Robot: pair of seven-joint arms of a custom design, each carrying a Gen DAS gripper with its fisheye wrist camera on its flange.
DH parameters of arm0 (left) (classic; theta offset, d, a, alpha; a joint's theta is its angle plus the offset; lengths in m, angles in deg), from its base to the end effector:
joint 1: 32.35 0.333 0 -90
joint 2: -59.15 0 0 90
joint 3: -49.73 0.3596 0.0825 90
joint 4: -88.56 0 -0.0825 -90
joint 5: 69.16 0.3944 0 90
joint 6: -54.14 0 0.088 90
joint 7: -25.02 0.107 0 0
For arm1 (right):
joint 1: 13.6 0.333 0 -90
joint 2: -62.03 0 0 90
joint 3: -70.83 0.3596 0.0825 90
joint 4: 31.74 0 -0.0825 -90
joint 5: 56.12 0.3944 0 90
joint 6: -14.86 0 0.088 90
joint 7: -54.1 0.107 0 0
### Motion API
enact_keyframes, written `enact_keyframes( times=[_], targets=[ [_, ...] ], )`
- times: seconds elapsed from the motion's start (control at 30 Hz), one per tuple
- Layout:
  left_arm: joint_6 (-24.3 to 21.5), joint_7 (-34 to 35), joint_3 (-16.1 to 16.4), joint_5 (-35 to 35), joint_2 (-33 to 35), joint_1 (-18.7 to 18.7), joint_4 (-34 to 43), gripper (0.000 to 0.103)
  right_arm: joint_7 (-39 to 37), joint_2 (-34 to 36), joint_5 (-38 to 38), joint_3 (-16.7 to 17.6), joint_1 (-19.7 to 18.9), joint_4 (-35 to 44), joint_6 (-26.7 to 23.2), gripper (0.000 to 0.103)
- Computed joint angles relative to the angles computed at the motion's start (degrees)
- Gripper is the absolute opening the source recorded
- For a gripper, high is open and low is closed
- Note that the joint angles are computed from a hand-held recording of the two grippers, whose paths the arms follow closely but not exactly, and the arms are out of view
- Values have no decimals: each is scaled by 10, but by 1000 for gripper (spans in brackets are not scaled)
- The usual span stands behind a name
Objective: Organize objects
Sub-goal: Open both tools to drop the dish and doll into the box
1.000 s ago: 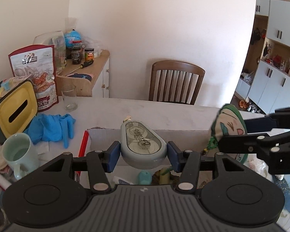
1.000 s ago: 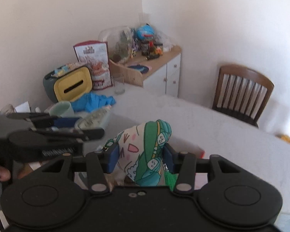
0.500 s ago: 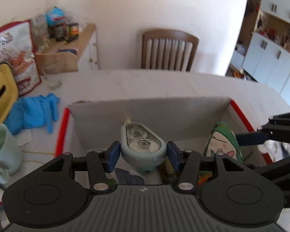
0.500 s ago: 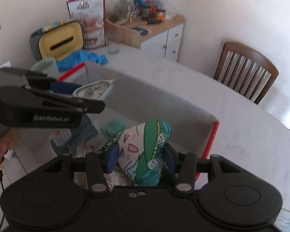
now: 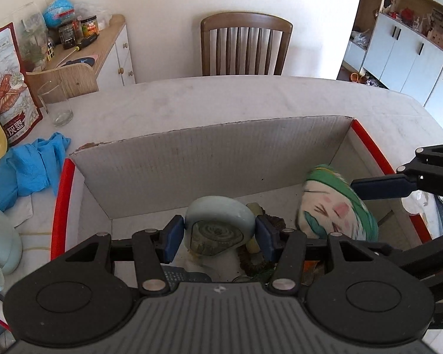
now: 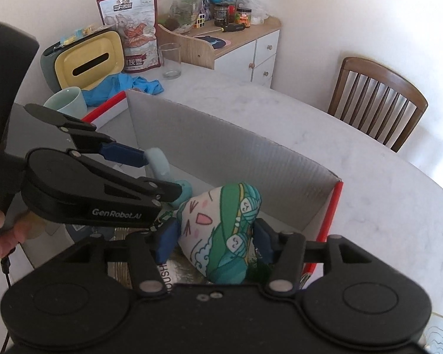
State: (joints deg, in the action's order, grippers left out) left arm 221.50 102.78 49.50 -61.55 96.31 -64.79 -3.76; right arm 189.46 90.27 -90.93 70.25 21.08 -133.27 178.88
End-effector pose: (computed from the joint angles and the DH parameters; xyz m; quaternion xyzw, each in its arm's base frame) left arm 0.6480 -0.4245 0.3518 -0.4927 0.8070 -0.2862 0.1554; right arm 0.5824 0.4336 0.3752 -0.7727 0.5448 -0.1905 0.2641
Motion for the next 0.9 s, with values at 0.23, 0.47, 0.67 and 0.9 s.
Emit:
enact_keyframes(
  times=[0.23, 0.47, 0.67, 0.9],
  targets=[
    [-3, -37, 25, 21, -11, -21, -15, 58, 22, -15, -12, -10, 4, -20, 18, 62],
    [15, -48, 27, 31, -34, -25, -42, 68, 34, -39, -20, -10, -2, -48, 38, 63],
    [32, -73, 36, 41, -60, -37, -75, 69, 47, -69, -35, -13, -4, -81, 59, 63],
    [77, -109, 65, 65, -100, -74, -123, 76, 72, -115, -55, -9, -12, -134, 93, 63]
  ],
)
